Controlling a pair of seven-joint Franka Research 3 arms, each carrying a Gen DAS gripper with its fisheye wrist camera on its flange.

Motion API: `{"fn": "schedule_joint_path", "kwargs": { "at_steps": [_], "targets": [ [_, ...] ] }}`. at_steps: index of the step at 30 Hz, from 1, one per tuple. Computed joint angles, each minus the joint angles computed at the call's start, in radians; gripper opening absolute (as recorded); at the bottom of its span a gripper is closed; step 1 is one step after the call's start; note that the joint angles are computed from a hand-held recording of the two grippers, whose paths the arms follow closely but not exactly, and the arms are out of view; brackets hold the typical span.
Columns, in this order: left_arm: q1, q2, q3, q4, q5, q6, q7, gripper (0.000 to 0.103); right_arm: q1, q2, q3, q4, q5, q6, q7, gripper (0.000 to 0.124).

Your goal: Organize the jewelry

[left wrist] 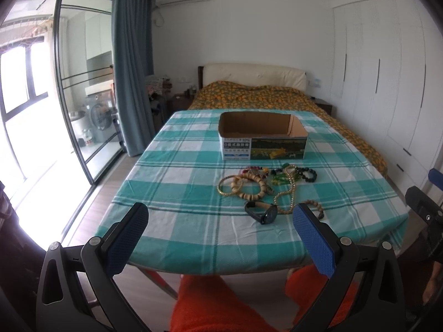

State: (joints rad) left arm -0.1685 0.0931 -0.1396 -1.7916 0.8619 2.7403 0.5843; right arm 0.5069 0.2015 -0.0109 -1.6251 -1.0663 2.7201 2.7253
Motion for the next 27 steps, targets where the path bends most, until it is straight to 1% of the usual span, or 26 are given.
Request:
{"fn": "schedule_joint_path", "kwargs": {
  "at_steps": [5, 9, 12, 16, 21, 27],
  "targets": [
    [0.005, 0.041, 0.013, 0.048, -0.014, -0.004, 0.015, 0.103, -0.006, 0.015, -0.009, 0.017, 0.012, -0.011, -0.002, 0.103],
    [0.012, 0.076, 0.025, 0.079, -0.045, 0.007, 0.044, 0.103, -0.018, 0.038, -0.021, 0.036, 0.054, -0.011, -0.023, 0.103],
    [0.021, 0.111, 0.029, 0.103, -0.103, 0.006, 0.099, 0.103, -0.027, 0.062, -0.033, 0.055, 0.104, -0.019, -0.054, 0.103],
    [0.027, 0.166, 0.037, 0.140, -0.180, -0.011, 0.168, 0.103, -0.027, 0.091, -0.057, 0.072, 0.140, -0.028, -0.079, 0.103],
    [0.026, 0.238, 0.044, 0.192, -0.254, -0.035, 0.237, 0.103, -0.033, 0.137, -0.089, 0.099, 0.180, -0.007, -0.110, 0.103],
    [0.024, 0.351, 0.045, 0.305, -0.347, -0.083, 0.325, 0.103, -0.039, 0.210, -0.121, 0.146, 0.277, 0.016, -0.190, 0.103]
  ]
}}
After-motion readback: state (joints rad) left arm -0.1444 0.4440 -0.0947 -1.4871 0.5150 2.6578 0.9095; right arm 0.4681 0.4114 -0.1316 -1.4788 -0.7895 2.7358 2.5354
